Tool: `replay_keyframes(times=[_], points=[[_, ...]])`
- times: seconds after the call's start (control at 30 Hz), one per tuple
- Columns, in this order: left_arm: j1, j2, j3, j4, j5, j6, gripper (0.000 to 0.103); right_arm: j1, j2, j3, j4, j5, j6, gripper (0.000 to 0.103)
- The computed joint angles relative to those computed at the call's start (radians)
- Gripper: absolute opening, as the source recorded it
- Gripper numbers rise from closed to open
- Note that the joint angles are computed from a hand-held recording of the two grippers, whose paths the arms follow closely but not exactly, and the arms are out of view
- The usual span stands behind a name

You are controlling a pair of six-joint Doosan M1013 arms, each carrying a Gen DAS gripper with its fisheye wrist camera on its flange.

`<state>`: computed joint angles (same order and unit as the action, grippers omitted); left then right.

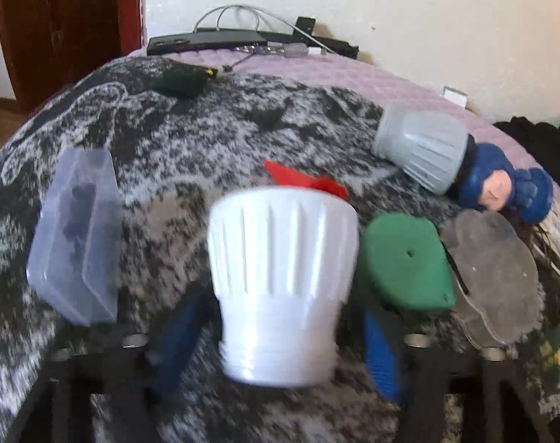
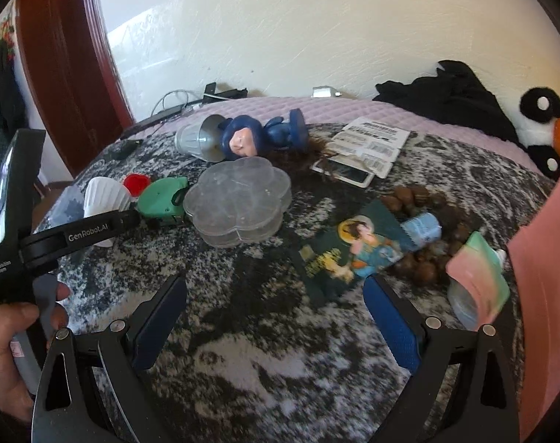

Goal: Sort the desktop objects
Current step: 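Grasp the white ribbed cup with the left tool while the right tool grasps the clear flower case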

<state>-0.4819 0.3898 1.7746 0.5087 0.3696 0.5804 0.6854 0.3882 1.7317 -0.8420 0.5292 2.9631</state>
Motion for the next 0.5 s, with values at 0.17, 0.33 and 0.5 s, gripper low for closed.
replay_keyframes(times=[0.17, 0.33, 0.5], points=[[0.031, -0.004, 0.019, -0.07, -0.086, 0.056, 0.049, -0.017, 0.052, -0.064, 0.071, -0.015, -0.113, 0.098], [0.04, -0.009, 0.032, -0.101, -0.13, 0.081, 0.048, -0.045, 0.107, -0.138, 0.229, -0.023, -0.301, 0.098], [0.042, -0.009, 0.032, -0.133, -0.133, 0.117, 0.048, -0.07, 0.152, -0.197, 0.309, 0.013, -0.378, 0.101]])
